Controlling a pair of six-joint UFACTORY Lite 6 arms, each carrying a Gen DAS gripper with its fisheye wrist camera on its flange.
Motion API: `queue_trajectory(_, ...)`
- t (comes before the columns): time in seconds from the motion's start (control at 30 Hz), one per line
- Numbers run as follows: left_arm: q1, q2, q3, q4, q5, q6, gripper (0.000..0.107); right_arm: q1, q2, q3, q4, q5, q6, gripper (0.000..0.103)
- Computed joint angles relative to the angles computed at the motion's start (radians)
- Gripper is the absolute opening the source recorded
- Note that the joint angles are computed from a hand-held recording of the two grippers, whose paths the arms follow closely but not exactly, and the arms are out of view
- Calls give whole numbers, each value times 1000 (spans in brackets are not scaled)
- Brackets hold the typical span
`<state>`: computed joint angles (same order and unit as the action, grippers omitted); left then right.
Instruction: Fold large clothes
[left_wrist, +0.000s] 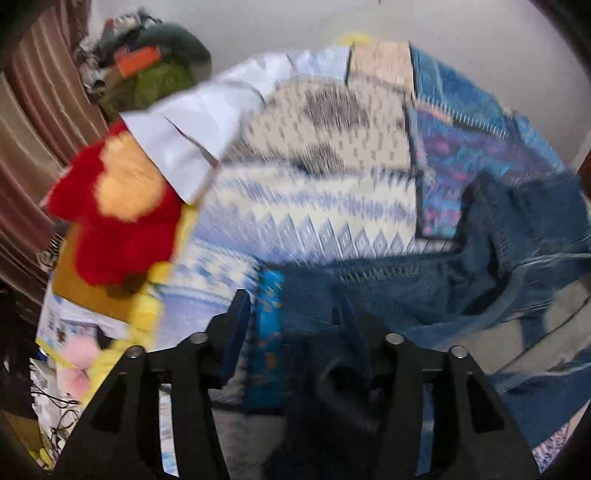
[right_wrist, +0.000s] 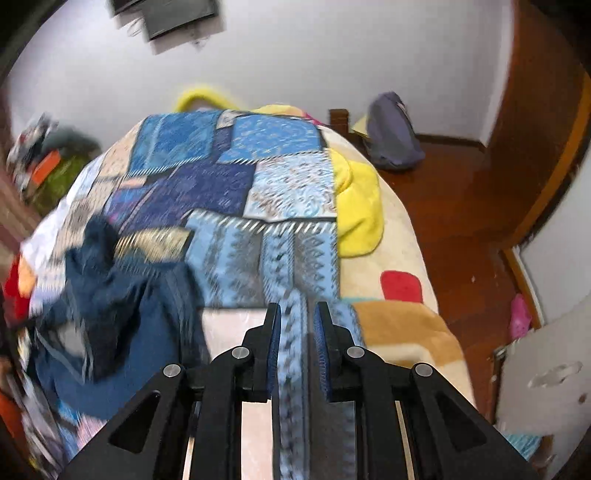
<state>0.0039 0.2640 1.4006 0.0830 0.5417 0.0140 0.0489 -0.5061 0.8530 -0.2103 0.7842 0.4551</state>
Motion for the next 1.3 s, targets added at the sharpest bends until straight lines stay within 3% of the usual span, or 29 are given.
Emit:
queue_trajectory(0.13,76,-131,13,-156,82,152,69,279,-40,-11,-113,53,183,14)
queue_trajectory(0.27,100,-256,-72,-242,145,296,73,548,5,5,-153,34,360,14)
queue_trajectory(0.43,18,-374,-303,-265,124,382,75,727,203,58,-170,-51,449,14)
queue_trajectory(0.53,-72,-339,-377,-234,77,351,75,773,352,104,-234,-86,505,14)
queue_trajectory(0.7,-188,-87,-239,31,13,89,75,747,573,284,-342,-66,468,14)
queue_trajectory(0.87,-122,161,98,31,58,38,76,590,721,466,-440,-83,457,14)
queue_trajectory(0.97,-82,292,260,40,98,-6,78,503,851,609,-518,12,540,14)
queue_trajectory(1.03,-55,335,300,-26,112,62,81,424,857,607,-413,-62,466,14)
queue_trajectory(1.13,-51,268,219,-27,63,79,81,375,768,513,-320,-147,450,14)
queue_trajectory(1.3,-30,42,68,-96,2,145,81,473,631,439,-363,-91,504,14)
